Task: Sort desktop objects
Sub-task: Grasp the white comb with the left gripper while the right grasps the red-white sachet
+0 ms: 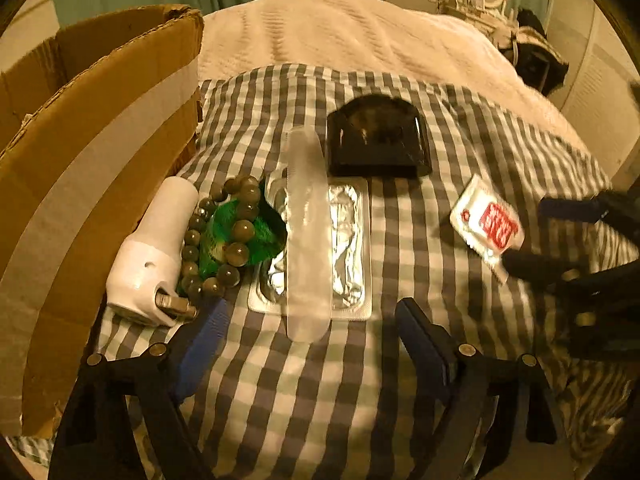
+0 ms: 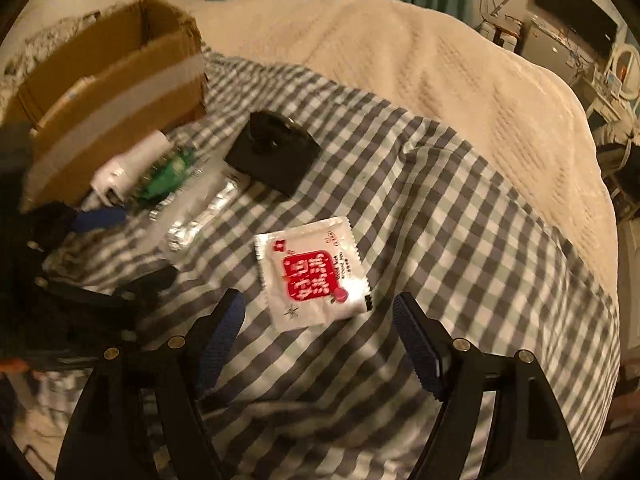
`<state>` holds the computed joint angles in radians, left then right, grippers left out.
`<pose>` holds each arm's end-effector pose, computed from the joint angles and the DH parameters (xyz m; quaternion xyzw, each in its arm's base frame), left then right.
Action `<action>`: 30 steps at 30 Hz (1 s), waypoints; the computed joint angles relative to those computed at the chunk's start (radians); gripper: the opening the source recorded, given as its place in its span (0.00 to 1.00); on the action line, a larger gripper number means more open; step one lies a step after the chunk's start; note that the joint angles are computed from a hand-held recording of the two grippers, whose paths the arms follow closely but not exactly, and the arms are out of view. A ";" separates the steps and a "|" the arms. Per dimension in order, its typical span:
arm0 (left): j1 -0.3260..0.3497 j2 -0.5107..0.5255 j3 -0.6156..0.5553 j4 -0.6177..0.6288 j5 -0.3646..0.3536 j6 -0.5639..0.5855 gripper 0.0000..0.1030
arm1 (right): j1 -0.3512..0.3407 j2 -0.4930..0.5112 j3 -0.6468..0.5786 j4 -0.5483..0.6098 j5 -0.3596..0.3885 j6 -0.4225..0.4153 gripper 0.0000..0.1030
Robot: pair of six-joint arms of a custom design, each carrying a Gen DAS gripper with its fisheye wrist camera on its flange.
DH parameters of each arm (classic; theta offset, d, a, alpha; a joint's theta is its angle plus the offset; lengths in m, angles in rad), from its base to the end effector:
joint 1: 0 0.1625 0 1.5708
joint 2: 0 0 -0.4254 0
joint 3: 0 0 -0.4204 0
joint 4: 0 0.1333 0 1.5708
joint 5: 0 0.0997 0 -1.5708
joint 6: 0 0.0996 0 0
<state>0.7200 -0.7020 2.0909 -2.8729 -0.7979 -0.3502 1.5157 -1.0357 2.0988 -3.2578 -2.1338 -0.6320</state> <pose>-0.2376 -0.4782 -0.0559 0.2451 0.8925 -0.1796 0.3334 0.0497 -0.5550 0.1509 0.1783 -0.9008 0.1886 0.3483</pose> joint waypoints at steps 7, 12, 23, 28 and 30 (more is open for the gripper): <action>0.032 0.025 -0.059 0.068 -0.024 0.003 0.61 | -0.019 0.030 -0.019 0.033 -0.014 0.011 0.75; 0.027 -0.005 -0.009 -0.010 -0.091 0.057 0.25 | -0.012 0.029 -0.014 0.050 -0.031 0.046 0.48; -0.027 -0.082 0.097 -0.003 -0.114 -0.009 0.22 | 0.006 -0.074 0.060 0.111 -0.048 0.099 0.02; -0.075 -0.133 0.152 0.039 -0.101 -0.053 0.22 | -0.007 -0.146 0.095 0.155 0.029 0.119 0.02; -0.088 -0.147 0.149 0.074 -0.088 -0.049 0.24 | -0.008 -0.161 0.111 0.126 0.060 0.102 0.15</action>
<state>0.6322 -0.8489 2.2404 -2.7992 -0.8861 -0.3995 1.5076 -1.1969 2.2096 -3.1321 -2.0737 -0.5302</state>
